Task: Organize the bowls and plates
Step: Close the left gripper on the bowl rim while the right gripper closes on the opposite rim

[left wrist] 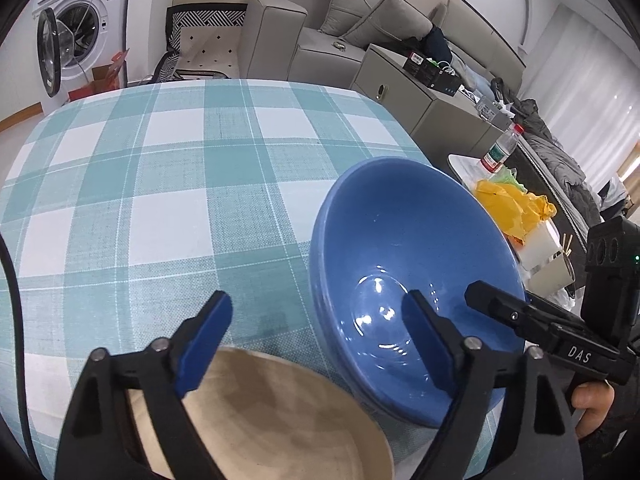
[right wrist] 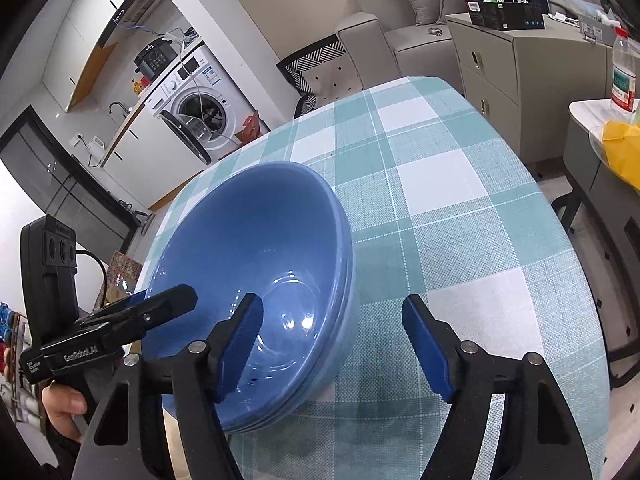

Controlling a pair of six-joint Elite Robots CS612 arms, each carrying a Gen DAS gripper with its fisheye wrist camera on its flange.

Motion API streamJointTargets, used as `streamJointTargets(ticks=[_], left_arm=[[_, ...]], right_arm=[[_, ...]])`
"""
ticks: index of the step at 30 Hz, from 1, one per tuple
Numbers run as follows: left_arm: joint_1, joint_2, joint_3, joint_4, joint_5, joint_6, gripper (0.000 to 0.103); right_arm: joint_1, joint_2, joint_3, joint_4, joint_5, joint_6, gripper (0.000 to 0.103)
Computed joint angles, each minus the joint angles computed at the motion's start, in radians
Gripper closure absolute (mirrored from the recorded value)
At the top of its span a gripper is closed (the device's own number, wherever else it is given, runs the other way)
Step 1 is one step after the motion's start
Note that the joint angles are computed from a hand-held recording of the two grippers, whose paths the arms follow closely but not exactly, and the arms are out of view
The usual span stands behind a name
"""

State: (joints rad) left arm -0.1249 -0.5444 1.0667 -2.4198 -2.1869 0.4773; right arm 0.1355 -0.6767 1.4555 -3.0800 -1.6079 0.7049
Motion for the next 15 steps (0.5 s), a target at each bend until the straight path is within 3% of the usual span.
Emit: streamJointTargets(ticks=[5, 15], left_arm=[[-0.003, -0.002, 0.000, 0.025, 0.002, 0.024, 0.045], [-0.002, -0.003, 0.002, 0.029, -0.011, 0.023, 0.062]], right_arm=[[-0.002, 0.001, 0.000, -0.006, 0.016, 0.004, 0.037], [-0.001, 0.000, 0.004, -0.022, 0.014, 0.001, 0.044]])
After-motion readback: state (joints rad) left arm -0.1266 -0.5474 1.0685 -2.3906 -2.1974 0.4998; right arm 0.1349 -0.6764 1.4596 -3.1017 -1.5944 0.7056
